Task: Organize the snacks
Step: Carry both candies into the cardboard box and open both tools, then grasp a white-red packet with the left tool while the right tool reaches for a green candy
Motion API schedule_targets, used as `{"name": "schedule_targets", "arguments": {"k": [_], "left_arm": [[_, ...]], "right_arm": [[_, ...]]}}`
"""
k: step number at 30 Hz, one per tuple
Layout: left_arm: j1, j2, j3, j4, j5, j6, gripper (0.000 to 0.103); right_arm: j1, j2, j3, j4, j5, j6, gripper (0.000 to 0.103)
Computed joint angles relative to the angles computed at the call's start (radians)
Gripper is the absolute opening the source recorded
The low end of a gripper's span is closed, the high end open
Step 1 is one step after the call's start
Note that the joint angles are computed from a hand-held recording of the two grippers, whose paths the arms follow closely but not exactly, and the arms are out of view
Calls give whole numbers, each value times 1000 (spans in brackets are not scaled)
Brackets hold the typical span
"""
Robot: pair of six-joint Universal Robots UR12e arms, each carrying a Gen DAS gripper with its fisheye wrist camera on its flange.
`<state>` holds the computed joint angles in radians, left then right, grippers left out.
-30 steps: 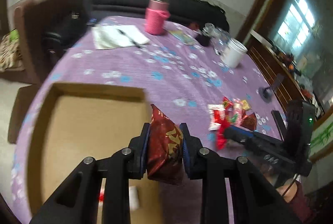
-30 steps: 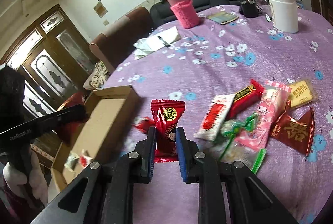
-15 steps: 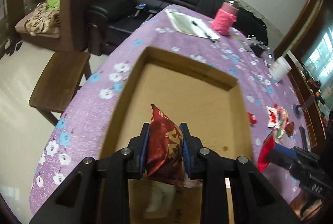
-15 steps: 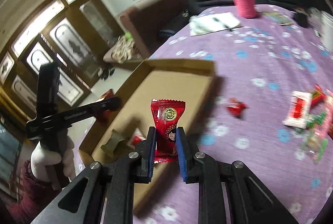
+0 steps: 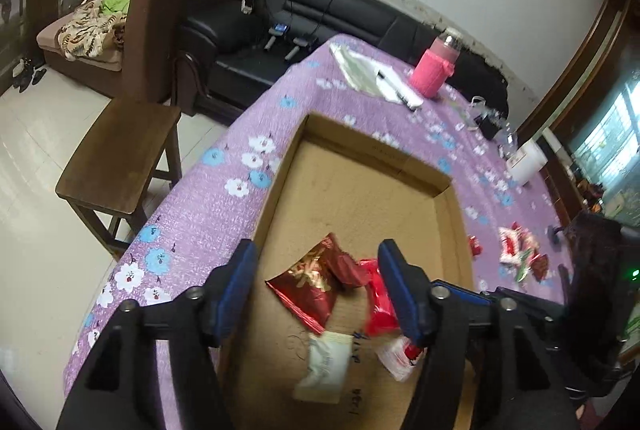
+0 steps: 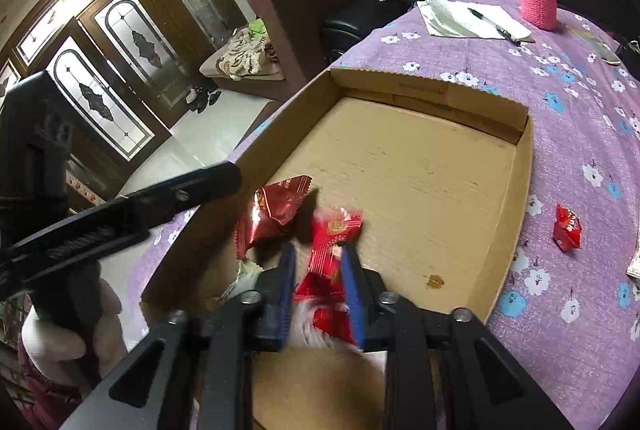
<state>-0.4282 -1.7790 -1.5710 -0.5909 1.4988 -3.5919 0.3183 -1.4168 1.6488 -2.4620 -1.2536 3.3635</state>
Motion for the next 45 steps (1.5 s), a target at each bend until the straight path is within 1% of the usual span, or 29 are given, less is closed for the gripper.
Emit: {"name": "schedule_targets", "arguments": {"k": [2,3,7,8,9,10,11,12,13,14,15,16,18,21,23,26,29,32,33,34,35,36,38,43,45], "left_arm": [[-3,7,-2,15,-11,-14,65],[-5,9,-2,21,-17,-16,65],[-23,10,5,47,-52,-16,69],[-29,8,11,51,-60,-12,69],[-38,4,20,52,-68,-5,71],[-46,1,28,51,-74,4,72],[-56,-7,41,49,-83,17,73],[-65,-13,51,48,-90,27,74],[-72,-19,60,45,-95,36,74],[-85,-31,78,35,-103,52,74],[-92,-40,89,28,-109,60,74],[-103,-54,108,15,-118,68,74],[-117,-74,133,-10,-131,72,74],[-138,-107,178,-53,-151,82,74],[-155,-131,214,-85,-147,93,74],[-171,-162,259,-117,-146,93,73],[-176,-193,301,-138,-171,80,73],[-186,-243,372,-184,-182,72,73],[-188,-261,395,-196,-193,76,73],[-191,-279,421,-211,-203,80,73],[-195,-305,456,-233,-210,84,73],[-197,-322,480,-248,-217,88,73],[-206,-369,538,-275,-223,98,73],[-228,-469,675,-367,-187,150,73],[-234,-505,727,-418,-185,178,73]], "right_arm": [[-2,-21,20,-23,-17,5,46],[-6,-33,33,-40,-23,10,46],[-48,-119,121,-104,-59,40,48],[-60,-141,143,-118,-76,45,52],[-74,-173,174,-134,-123,52,58],[-81,-191,190,-143,-158,55,62],[-94,-222,220,-158,-229,59,69],[-107,-243,241,-165,-278,61,73],[-123,-262,258,-158,-316,67,73],[-137,-276,268,-140,-334,76,72],[-163,-293,279,-111,-337,92,72],[-204,-314,300,-96,-308,121,72],[-254,-337,326,-96,-277,153,72],[-295,-338,339,-101,-248,152,72],[-311,-332,345,-101,-214,131,72],[-315,-302,339,-108,-185,113,72],[-309,-271,325,-113,-166,93,72],[-297,-250,317,-111,-172,65,72],[-296,-245,316,-104,-155,48,64],[-294,-246,318,-95,-154,39,50],[-291,-248,318,-72,-155,27,40],[-290,-252,322,-77,-159,26,40],[-297,-266,334,-72,-149,36,35],[-335,-308,379,-91,-101,81,35],[-347,-321,391,-105,-97,93,35]]}}
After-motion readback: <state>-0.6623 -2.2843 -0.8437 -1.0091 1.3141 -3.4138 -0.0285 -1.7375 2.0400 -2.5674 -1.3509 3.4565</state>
